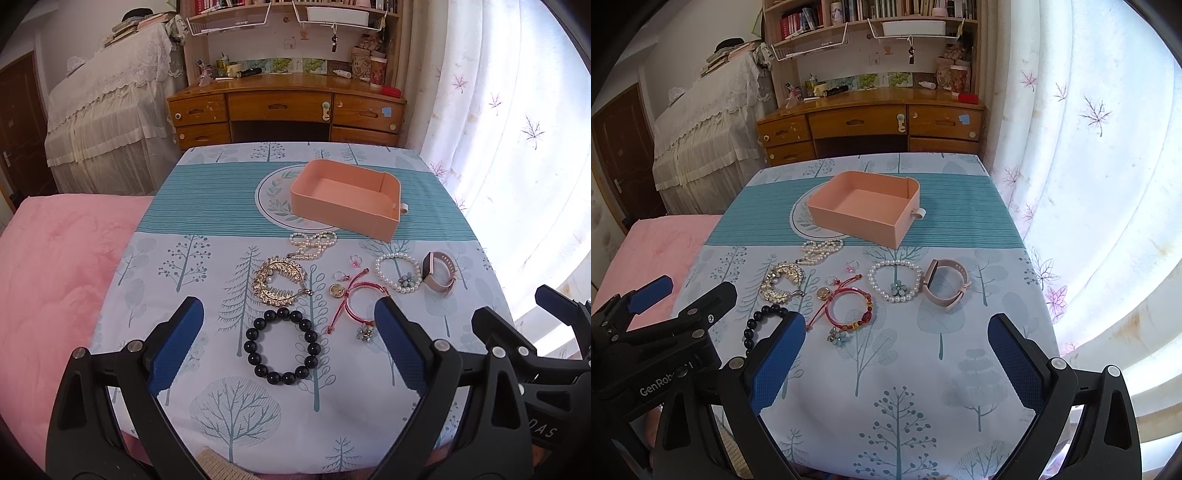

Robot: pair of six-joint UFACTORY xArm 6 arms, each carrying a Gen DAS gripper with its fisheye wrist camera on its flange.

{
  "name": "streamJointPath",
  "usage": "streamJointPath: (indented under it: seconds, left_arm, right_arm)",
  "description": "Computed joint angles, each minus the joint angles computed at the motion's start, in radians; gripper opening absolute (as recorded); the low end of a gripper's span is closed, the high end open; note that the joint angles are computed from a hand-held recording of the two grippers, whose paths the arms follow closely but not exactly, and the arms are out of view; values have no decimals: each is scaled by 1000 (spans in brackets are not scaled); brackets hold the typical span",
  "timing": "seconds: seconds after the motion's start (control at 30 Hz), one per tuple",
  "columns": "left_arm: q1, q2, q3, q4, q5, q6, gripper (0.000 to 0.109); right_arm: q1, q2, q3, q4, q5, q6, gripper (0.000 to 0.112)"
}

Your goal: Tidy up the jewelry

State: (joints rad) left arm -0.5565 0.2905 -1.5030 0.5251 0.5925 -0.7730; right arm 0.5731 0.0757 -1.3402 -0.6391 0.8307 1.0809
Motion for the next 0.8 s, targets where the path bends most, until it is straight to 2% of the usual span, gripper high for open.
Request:
streamJointPath:
  seconds: [0.33, 0.8]
  left_arm:
    - [3, -2, 8, 7, -11, -6, 93]
    - [-13, -97, 72, -1, 12, 2, 93]
  right_arm:
    - [6, -6, 5, -9, 1, 10, 101]
    - [10, -9, 5, -12, 4, 13, 101]
